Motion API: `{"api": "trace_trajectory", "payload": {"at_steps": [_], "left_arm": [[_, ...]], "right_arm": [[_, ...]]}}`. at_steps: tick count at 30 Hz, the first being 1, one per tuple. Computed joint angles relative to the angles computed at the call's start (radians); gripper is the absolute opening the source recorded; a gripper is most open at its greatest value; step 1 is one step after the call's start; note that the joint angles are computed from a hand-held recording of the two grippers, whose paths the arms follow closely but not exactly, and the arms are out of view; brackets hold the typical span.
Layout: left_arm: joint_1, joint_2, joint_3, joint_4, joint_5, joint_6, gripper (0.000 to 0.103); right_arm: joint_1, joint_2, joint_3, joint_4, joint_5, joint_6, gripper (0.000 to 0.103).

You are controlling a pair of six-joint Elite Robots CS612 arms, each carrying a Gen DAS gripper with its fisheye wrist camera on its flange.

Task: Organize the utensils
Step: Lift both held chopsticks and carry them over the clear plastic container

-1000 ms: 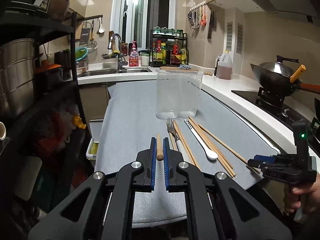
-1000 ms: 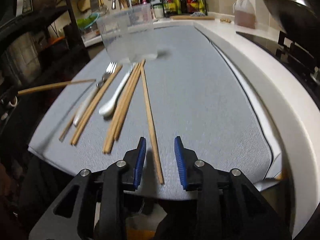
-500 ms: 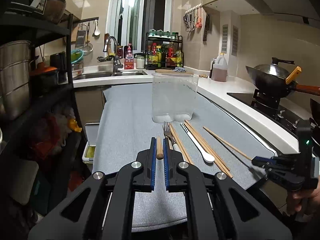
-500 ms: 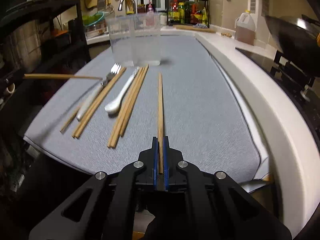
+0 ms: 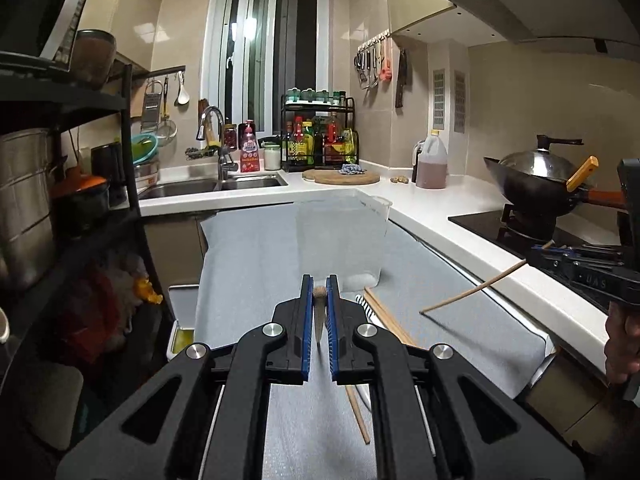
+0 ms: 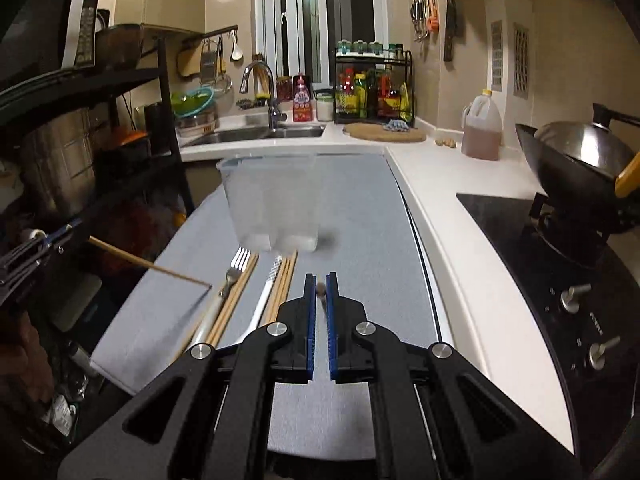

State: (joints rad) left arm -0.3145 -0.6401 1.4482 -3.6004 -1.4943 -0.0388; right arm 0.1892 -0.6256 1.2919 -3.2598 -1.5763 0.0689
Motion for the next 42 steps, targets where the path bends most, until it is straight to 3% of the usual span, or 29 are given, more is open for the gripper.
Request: {"api": "trace_trajectory", "payload": {"at_steps": [8, 15, 25, 42], "left_arm": [[0.013, -0.010, -0.059, 0.083, -0.032, -0.025, 0.007], [0.028, -0.014, -0.126, 0.248, -0.087, -0.072, 0.007], [0.033, 0.005, -0.199, 0.363, -0.105, -0.101, 0.007], [0.037, 0.031, -0.259, 0.454, -0.122, -0.095, 0.007]], "right_arm": [[-0.011, 0.019, -0.094, 0.061, 0.050, 0.009, 0.005], [-0.017, 0.018, -0.165, 0.223, 0.096, -0.009, 0.005], [-0.022, 0.063, -0.312, 0.440, 0.135, -0.052, 0.005], [-0.021, 0.120, -0.378, 0.406, 0.143, -0.048, 0.006]]}}
